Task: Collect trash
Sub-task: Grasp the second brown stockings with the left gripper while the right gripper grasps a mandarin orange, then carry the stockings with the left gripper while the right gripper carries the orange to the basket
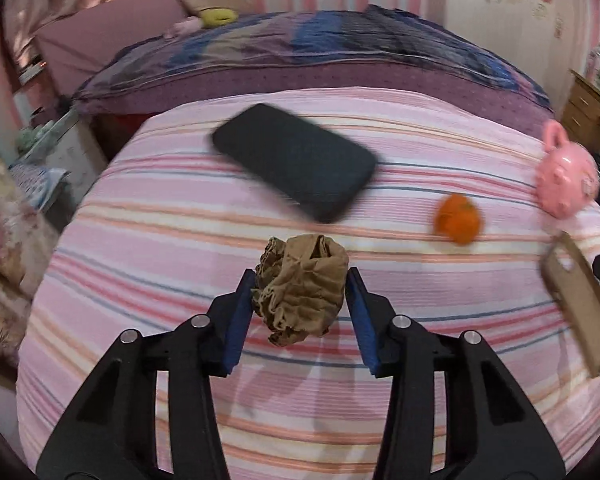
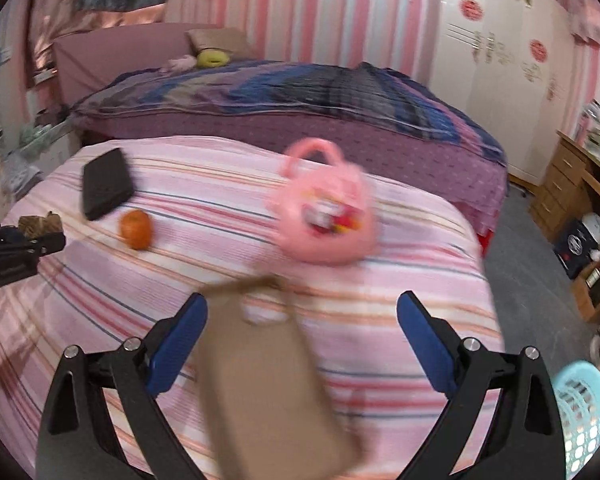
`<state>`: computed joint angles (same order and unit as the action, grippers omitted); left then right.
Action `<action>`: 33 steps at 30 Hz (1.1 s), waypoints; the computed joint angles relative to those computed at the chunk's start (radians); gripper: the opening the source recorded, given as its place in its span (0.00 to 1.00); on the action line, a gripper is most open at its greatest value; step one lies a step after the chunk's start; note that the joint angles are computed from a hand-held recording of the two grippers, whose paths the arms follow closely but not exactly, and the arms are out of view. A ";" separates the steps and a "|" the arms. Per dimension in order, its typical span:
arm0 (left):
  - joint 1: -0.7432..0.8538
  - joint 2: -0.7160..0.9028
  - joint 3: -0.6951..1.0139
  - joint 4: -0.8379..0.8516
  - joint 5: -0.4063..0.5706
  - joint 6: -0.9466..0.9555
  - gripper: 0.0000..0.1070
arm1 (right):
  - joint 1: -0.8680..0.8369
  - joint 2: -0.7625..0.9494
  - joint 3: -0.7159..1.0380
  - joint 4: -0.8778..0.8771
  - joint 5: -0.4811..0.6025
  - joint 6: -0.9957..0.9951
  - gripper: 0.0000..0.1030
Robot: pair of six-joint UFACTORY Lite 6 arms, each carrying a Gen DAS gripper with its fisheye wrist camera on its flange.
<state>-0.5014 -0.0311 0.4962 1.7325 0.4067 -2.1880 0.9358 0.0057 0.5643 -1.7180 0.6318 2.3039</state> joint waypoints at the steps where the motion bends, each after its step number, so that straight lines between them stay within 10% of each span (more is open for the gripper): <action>1: 0.041 -0.017 -0.019 0.026 -0.011 -0.018 0.41 | 0.009 0.077 0.074 -0.034 -0.018 0.015 0.91; 14: 0.326 -0.201 -0.147 -0.022 -0.091 0.092 0.42 | -0.001 0.635 0.751 0.163 -0.188 -0.283 0.90; 18: 0.279 -0.240 -0.156 -0.138 -0.065 0.199 0.42 | -0.034 0.682 0.825 0.322 -0.288 -0.484 0.52; 21: 0.250 -0.283 -0.174 -0.196 -0.043 0.245 0.42 | -0.034 0.640 0.775 0.259 -0.300 -0.421 0.31; 29: 0.093 -0.412 -0.201 -0.404 0.011 0.361 0.42 | 0.043 0.282 0.338 -0.051 -0.141 -0.002 0.26; 33: -0.076 -0.440 -0.196 -0.490 0.064 0.340 0.42 | 0.134 -0.012 0.057 0.087 -0.017 -0.046 0.26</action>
<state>-0.5771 -0.4714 0.3007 1.2430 0.4704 -1.8479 1.0693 -0.0058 0.6208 -1.6314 0.6151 2.2581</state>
